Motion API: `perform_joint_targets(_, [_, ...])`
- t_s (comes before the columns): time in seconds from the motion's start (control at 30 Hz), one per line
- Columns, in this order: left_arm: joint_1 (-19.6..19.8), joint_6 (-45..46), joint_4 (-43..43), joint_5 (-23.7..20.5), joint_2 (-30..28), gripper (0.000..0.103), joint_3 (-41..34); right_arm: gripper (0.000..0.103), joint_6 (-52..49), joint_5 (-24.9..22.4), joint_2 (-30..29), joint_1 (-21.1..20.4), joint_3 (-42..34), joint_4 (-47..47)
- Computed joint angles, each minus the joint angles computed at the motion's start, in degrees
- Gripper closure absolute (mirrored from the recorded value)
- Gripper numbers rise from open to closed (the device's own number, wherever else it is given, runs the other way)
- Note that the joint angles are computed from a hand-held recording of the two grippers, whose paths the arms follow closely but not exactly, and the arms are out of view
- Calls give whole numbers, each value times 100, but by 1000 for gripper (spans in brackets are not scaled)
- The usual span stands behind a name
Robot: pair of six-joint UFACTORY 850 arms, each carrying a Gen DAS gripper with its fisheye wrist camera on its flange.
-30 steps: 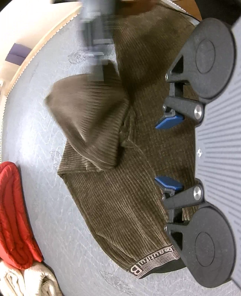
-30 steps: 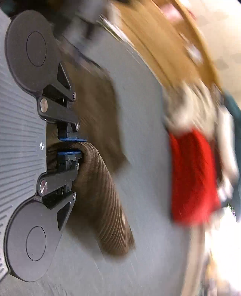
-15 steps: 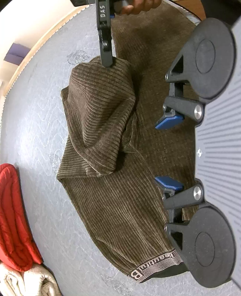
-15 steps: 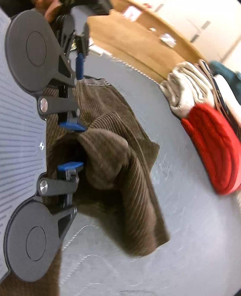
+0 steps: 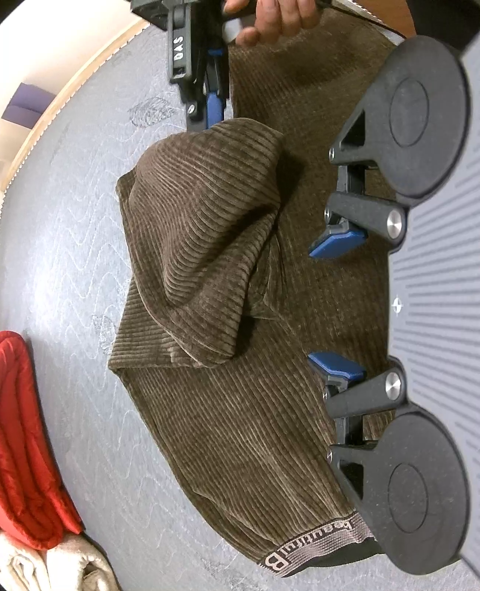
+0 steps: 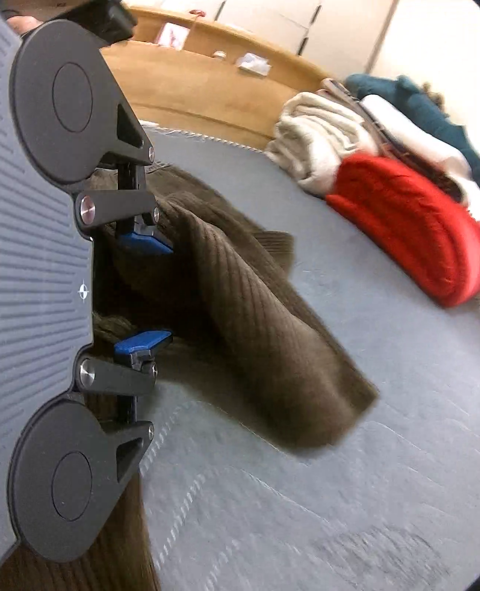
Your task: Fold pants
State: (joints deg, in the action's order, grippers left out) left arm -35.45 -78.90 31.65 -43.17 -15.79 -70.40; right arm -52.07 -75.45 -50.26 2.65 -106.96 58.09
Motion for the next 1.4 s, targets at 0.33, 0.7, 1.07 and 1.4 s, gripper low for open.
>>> perform_joint_targets(0.33, [-71,-413,173,14,-216,41,-197,48,1054,298,-123,450,173,1132])
perform_joint_targets(0.7, [-185,-1891,2034,251,-481,43,-274,103,599,908,72,439,347,2345])
perform_joint_targets(1.07, [-257,-2696,2860,-127,-1574,43,-1420,100,-542,2923,347,-631,-76,3894])
perform_joint_targets(1.4, [-106,-100,2278,-979,-2944,29,-4063,73,1982,661,-967,-233,-1823,-92])
